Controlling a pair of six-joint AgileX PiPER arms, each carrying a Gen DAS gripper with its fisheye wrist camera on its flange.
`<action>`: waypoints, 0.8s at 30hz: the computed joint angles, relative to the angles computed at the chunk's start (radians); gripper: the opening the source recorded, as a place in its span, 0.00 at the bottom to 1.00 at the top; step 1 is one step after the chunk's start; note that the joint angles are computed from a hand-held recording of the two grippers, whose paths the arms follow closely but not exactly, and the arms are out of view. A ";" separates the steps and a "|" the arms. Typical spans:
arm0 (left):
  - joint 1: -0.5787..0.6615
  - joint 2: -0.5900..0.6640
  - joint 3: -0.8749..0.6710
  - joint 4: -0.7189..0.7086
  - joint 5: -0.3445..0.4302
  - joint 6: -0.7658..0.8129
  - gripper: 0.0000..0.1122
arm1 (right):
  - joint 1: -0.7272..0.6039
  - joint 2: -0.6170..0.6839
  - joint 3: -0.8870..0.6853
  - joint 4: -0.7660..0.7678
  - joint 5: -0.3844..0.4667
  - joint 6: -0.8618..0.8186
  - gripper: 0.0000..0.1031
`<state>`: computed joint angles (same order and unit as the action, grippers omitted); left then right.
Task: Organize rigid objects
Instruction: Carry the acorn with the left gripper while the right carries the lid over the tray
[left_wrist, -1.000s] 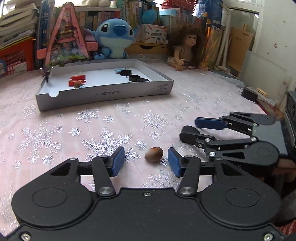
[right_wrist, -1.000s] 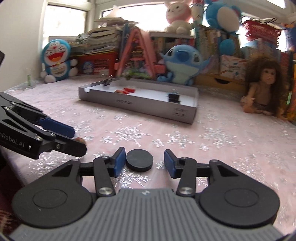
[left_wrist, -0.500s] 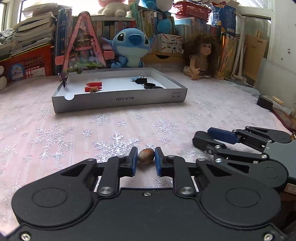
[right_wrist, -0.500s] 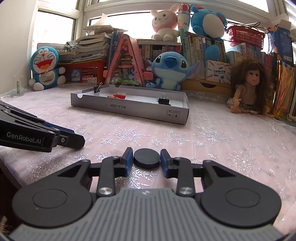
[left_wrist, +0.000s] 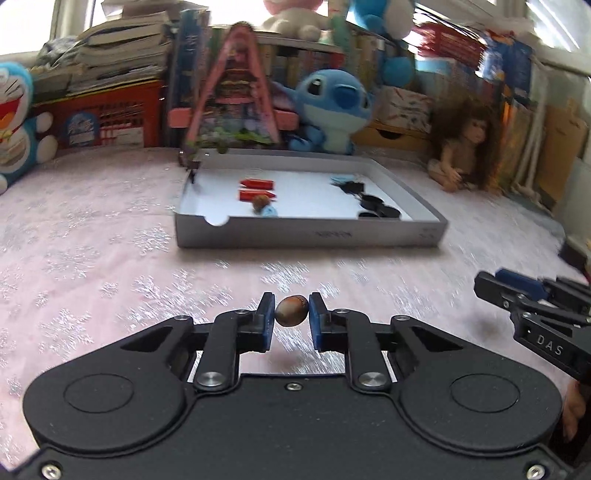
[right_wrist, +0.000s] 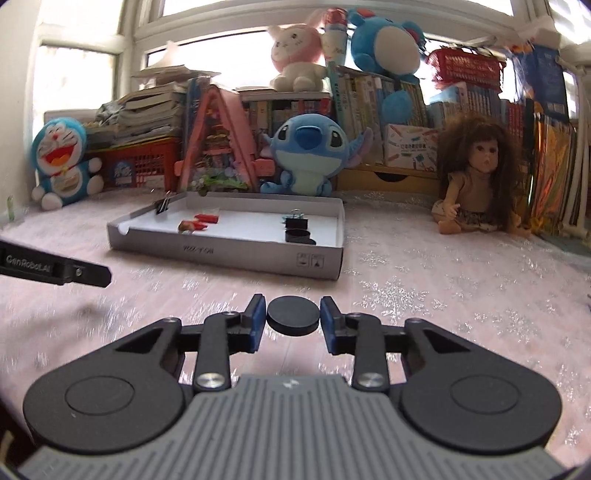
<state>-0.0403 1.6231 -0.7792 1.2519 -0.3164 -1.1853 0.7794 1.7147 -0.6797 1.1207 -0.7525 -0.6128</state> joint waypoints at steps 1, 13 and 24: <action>0.005 0.006 -0.016 0.028 0.001 -0.036 0.16 | -0.014 -0.003 -0.011 0.001 0.018 0.001 0.36; -0.006 0.072 -0.174 0.180 0.057 -0.241 0.16 | -0.078 0.023 -0.134 0.010 0.095 -0.067 0.36; -0.056 0.137 -0.261 0.337 0.097 -0.428 0.16 | -0.113 0.070 -0.222 0.013 0.164 -0.088 0.36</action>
<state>-0.0966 1.7602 -1.0401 1.5894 -0.2195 -1.6133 0.6662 1.7844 -0.9017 1.1338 -0.5882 -0.7012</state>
